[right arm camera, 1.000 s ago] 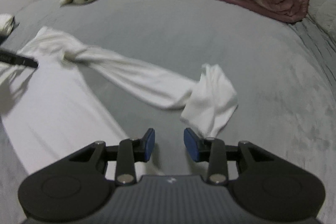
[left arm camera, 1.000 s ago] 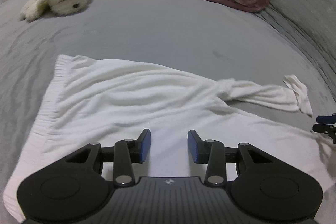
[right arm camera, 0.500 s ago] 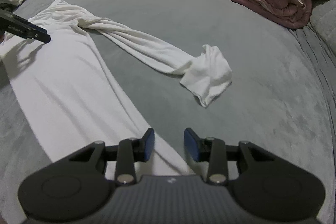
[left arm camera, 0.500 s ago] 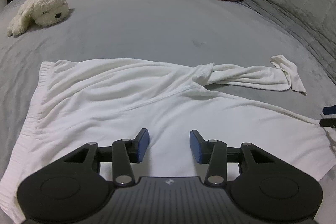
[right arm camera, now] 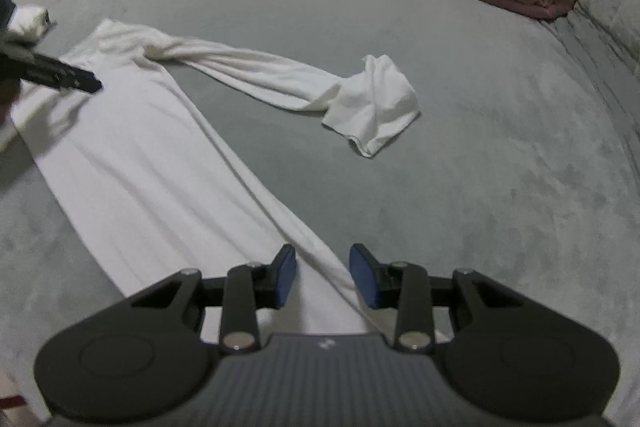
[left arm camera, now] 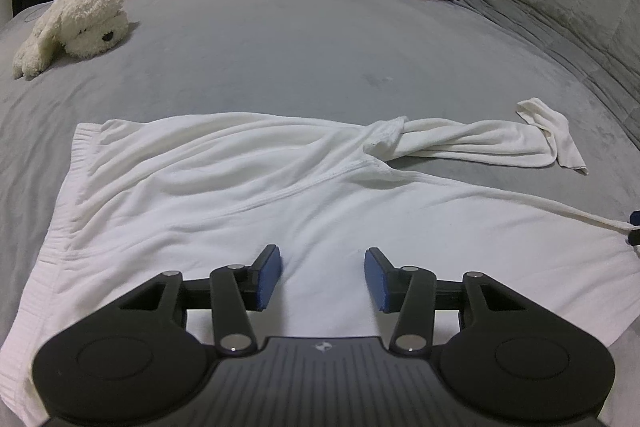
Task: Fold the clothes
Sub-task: 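Move the right gripper to the garment edge and close on it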
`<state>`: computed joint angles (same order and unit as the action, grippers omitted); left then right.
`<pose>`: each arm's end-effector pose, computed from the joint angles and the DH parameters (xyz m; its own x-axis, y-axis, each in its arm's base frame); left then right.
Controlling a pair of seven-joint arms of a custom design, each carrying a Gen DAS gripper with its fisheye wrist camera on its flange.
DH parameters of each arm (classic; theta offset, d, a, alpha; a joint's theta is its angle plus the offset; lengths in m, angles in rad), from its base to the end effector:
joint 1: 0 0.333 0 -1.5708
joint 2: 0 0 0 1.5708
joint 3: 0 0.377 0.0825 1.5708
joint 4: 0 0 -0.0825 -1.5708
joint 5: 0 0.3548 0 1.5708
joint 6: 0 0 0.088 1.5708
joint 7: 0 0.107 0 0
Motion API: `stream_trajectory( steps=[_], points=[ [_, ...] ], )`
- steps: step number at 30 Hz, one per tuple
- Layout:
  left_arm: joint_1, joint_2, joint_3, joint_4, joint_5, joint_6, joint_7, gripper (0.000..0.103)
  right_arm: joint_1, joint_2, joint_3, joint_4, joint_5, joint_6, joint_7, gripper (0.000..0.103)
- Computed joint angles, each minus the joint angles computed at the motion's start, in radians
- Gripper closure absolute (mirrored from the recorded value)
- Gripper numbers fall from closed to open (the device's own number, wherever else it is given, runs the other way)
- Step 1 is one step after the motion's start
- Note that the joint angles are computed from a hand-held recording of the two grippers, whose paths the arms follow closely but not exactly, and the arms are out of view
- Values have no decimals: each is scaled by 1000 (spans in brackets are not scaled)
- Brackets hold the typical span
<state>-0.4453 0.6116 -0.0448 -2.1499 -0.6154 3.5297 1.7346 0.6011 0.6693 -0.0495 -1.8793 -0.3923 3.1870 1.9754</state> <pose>0.5716 -0.2214 0.2698 -0.0249 -0.9910 0.1314 -0.7585 -0.0669 -0.6483 0.5688 0.3989 0.2913 0.5332 -0.8460 0.0092 -0.6779 -0.4337 -0.5935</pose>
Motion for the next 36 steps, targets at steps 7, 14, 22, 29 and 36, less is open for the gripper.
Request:
stream_trajectory(
  steps=[7,14,22,29,36],
  points=[
    [-7,-1,7,0,-2,-3,2,57,-43,-46,45,-68,-9,-16,-29,70],
    [-18,0,16,3,-9,-6,8,57,-17,-96,-11,-146,29,-12,12,61],
    [-47,8,41,12,-30,-9,28,55,167,-112,-261,-198,8,34,213,56],
    [-55,12,46,17,-43,-7,39,54,224,-101,-370,-231,49,11,311,58],
    [-63,13,50,18,-55,-5,50,54,237,-110,-387,-253,25,33,307,94]
  ],
)
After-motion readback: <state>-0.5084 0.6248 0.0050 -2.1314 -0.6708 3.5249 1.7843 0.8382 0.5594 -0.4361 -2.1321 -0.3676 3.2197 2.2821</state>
